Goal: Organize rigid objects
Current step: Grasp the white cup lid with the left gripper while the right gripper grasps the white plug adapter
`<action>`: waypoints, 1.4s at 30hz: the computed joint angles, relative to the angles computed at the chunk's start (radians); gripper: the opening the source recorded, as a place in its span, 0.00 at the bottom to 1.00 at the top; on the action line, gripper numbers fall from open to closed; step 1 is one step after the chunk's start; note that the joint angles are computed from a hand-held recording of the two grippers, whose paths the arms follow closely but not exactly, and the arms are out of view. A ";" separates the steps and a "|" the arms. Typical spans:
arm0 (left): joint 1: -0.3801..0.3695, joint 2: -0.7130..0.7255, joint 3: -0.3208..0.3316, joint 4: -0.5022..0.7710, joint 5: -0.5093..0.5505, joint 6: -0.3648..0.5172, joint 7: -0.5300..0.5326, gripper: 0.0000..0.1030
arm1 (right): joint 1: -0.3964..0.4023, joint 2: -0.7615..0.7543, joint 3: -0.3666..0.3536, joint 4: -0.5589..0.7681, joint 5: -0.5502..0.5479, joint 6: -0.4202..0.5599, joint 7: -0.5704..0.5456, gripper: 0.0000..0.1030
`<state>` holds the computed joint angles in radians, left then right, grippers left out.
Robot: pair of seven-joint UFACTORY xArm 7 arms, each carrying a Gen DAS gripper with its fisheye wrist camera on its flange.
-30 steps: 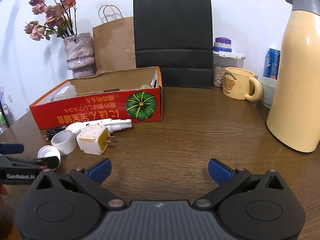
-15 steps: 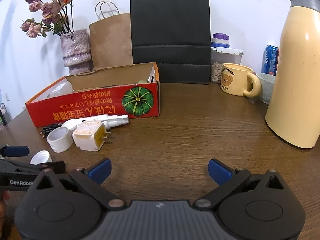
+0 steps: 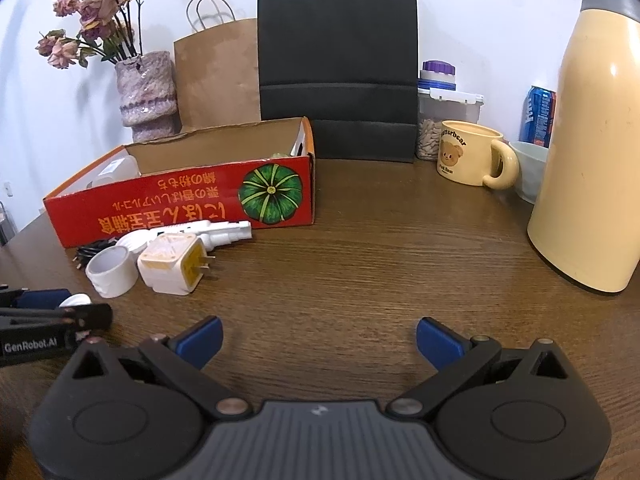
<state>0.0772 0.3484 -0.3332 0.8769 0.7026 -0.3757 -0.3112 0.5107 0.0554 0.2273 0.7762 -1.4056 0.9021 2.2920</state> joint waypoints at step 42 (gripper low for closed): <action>0.033 0.034 0.152 0.109 0.146 -0.177 -0.124 0.40 | 0.077 0.158 -0.040 0.190 -0.043 0.040 -0.013 1.00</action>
